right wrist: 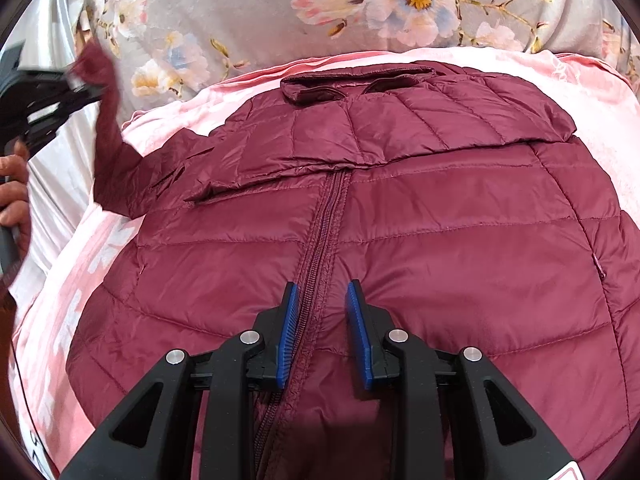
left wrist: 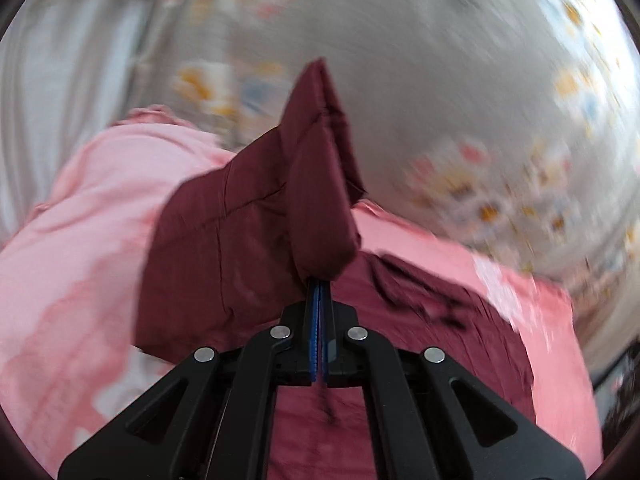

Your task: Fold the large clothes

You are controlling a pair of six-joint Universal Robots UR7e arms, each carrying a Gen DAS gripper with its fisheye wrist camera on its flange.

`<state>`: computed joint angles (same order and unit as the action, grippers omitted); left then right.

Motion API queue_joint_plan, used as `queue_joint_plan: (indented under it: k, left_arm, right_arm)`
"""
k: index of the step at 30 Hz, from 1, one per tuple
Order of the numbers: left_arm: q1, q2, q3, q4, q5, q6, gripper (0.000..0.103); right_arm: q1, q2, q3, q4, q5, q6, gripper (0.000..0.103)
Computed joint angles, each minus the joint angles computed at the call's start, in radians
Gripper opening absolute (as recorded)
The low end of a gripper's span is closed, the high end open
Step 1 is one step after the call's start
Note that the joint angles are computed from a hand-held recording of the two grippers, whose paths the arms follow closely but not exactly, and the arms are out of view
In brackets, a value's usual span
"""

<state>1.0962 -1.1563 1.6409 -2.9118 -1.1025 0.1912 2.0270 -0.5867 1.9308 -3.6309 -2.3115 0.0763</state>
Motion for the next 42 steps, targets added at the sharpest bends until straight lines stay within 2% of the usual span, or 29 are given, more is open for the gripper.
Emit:
queue_joint_plan:
  k: [6,13,18,21,22,23,24,25,26,28,30,33,34,37,39,42]
  left_arm:
    - [-0.031,0.095,0.019,0.071,-0.059,-0.051,0.000]
    - [-0.046,0.199,0.029,0.084,-0.030,-0.094,0.000]
    - [-0.041,0.233,0.024,0.112,-0.019,-0.117,0.000]
    - [-0.030,0.232,0.029,0.129,-0.042,-0.110,0.003]
    - [-0.024,0.219,0.038,0.132,-0.063,-0.111,0.007]
    - [-0.020,0.209,0.045,0.133,-0.082,-0.113,0.026]
    - [-0.016,0.187,0.061,0.126,-0.103,-0.118,0.056]
    - [-0.012,0.160,0.085,0.098,-0.124,-0.125,0.066]
    - [-0.009,0.138,0.107,0.060,-0.149,-0.125,0.071]
    - [0.002,0.076,0.142,0.022,-0.184,-0.103,0.074]
    - [0.017,0.037,0.146,0.005,-0.168,-0.108,0.076]
    - [0.073,0.004,0.102,0.046,-0.198,-0.187,0.076]
    - [0.098,0.000,0.080,0.070,-0.211,-0.228,0.076]
    - [0.173,-0.002,0.025,0.120,-0.263,-0.346,0.076]
    - [0.210,0.001,0.001,0.145,-0.311,-0.396,0.075]
    - [0.239,0.005,-0.015,0.162,-0.346,-0.429,0.074]
  right_arm:
    - [-0.003,-0.003,0.014,-0.040,0.024,-0.002,0.033]
    - [-0.018,-0.014,0.039,-0.085,0.073,0.001,0.036]
    - [-0.022,-0.016,0.046,-0.105,0.092,-0.001,0.040]
    - [-0.025,-0.016,0.050,-0.115,0.103,0.002,0.047]
    - [-0.026,-0.017,0.051,-0.119,0.107,0.004,0.050]
    - [-0.028,-0.020,0.054,-0.122,0.110,0.013,0.051]
    - [-0.030,-0.024,0.057,-0.122,0.113,0.024,0.052]
    - [-0.034,-0.030,0.062,-0.123,0.125,0.034,0.052]
    - [-0.039,-0.040,0.067,-0.122,0.139,0.045,0.052]
    - [-0.042,-0.067,0.069,-0.114,0.148,0.053,0.052]
    - [-0.051,-0.110,0.055,-0.085,0.168,0.051,0.052]
    - [-0.100,-0.161,0.024,-0.023,0.266,0.076,0.054]
    - [-0.112,-0.163,0.011,-0.018,0.278,0.080,0.054]
    - [-0.149,-0.150,-0.052,0.026,0.281,0.111,0.054]
    - [-0.170,-0.133,-0.098,0.076,0.295,0.142,0.054]
    - [-0.176,-0.095,-0.164,0.125,0.269,0.153,0.054]
